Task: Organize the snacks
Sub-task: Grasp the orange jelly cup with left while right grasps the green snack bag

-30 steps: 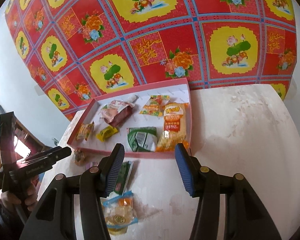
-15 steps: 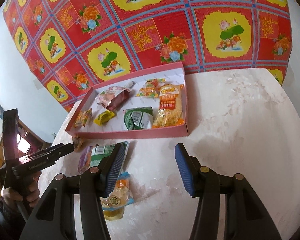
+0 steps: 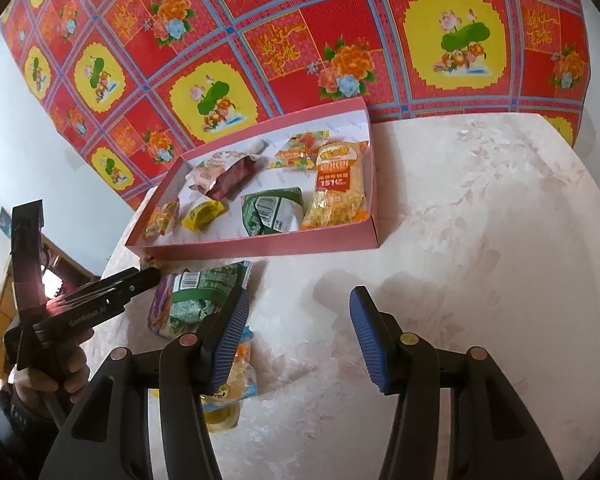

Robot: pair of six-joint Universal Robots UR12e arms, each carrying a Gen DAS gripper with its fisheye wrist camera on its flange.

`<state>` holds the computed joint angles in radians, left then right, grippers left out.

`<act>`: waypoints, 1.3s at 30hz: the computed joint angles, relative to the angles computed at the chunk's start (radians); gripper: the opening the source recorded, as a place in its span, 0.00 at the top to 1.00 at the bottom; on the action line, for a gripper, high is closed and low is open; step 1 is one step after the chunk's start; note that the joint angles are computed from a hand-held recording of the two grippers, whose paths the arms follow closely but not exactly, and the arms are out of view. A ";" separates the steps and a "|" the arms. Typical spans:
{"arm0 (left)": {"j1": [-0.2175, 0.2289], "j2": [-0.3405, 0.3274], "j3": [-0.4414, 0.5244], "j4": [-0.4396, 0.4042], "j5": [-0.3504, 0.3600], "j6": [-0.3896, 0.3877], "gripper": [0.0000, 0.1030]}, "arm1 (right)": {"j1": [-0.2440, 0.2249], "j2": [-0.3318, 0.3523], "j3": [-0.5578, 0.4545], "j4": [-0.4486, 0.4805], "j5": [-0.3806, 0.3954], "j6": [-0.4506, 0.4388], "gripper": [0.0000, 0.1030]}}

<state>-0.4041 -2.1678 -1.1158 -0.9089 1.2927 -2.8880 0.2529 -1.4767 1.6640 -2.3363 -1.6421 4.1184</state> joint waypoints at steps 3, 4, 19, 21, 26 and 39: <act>0.001 -0.001 -0.003 0.013 -0.005 -0.014 0.49 | 0.000 0.002 -0.001 0.005 0.012 -0.007 0.48; 0.001 -0.003 -0.003 0.015 -0.005 -0.013 0.49 | -0.001 0.003 -0.002 0.008 0.014 -0.009 0.48; 0.006 0.006 -0.028 0.070 -0.005 -0.020 0.78 | 0.003 0.016 -0.023 0.025 0.032 -0.024 0.48; 0.014 0.010 -0.031 0.056 -0.032 -0.028 0.78 | 0.006 0.021 -0.032 0.028 0.032 -0.030 0.48; 0.019 0.024 -0.051 0.058 -0.054 -0.015 0.78 | 0.014 0.040 -0.061 0.038 0.041 -0.060 0.48; 0.031 0.038 -0.081 0.073 -0.104 0.003 0.78 | 0.019 0.110 -0.146 0.069 0.105 -0.111 0.48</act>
